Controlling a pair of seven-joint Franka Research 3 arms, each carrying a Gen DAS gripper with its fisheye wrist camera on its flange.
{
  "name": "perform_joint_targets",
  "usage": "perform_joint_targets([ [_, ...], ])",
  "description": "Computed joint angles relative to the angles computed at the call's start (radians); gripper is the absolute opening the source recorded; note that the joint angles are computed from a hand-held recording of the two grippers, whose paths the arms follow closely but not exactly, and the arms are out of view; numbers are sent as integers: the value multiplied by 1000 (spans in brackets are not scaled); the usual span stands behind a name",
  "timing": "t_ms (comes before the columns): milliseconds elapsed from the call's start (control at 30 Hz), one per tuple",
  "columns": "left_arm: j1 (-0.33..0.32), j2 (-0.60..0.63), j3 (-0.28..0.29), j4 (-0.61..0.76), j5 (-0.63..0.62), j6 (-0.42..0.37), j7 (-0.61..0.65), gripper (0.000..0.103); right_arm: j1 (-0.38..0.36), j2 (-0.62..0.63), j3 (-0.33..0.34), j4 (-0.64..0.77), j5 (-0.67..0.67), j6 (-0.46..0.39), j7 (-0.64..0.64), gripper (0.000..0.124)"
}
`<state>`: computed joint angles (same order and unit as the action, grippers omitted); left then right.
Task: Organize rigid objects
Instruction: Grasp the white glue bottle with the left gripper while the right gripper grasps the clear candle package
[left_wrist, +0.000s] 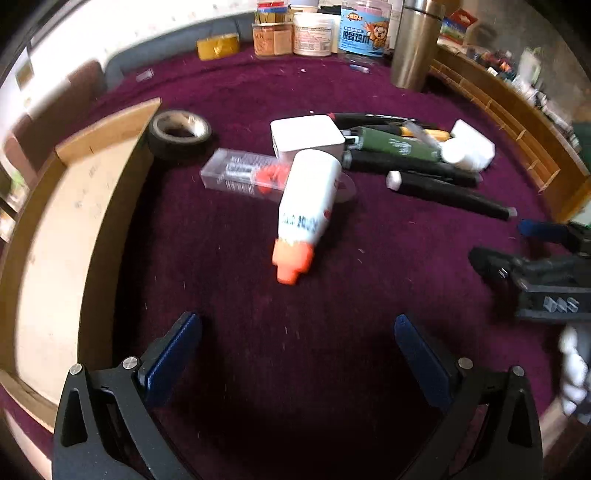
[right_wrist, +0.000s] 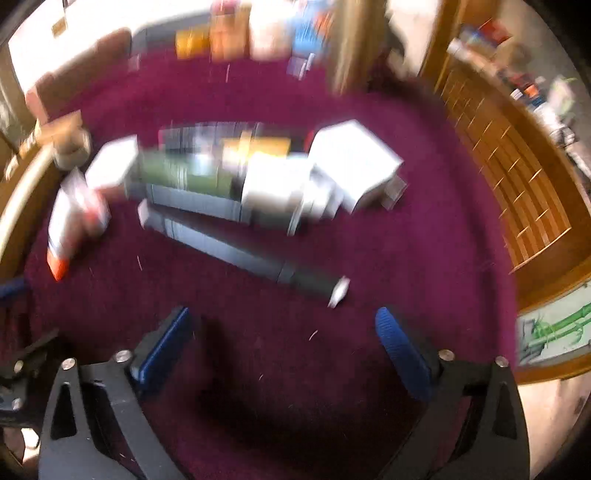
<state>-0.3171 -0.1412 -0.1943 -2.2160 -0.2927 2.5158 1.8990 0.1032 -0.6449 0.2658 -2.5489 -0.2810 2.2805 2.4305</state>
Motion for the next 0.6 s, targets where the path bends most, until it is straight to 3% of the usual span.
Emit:
perform_joint_targets([
  [67, -9, -29, 34, -6, -128, -18, 93, 101, -67, -99, 47, -43, -97, 119, 92, 99],
  [133, -10, -57, 39, -30, -156, 61, 138, 102, -176, -180, 103, -95, -227, 285, 247, 103],
  [200, -5, -42, 32, -15, -124, 116, 118, 102, -251, -123, 115, -74, -210, 357, 257, 103],
  [267, -5, -19, 40, 13, -138, 116, 103, 101, -249, -42, 83, -51, -168, 379, 239, 102],
  [367, -2, 14, 34, 40, -140, 115, 126, 101, -263, 15, 75, -114, -129, 546, 274, 100],
  [433, 2, 28, 10, 44, -79, 126, 100, 94, -268, 17, 72, -154, -97, 587, 265, 100],
  [467, 1, 39, 5, 52, -64, 123, 109, 83, -236, 22, 39, -158, -55, 569, 231, 100],
  [533, 0, 78, -13, 92, -26, 102, 96, 60, -250, 7, 46, -179, -31, 616, 220, 100],
  [600, 1, 110, -26, 122, -17, 103, 94, 53, -255, -3, 56, -189, -6, 629, 200, 100],
])
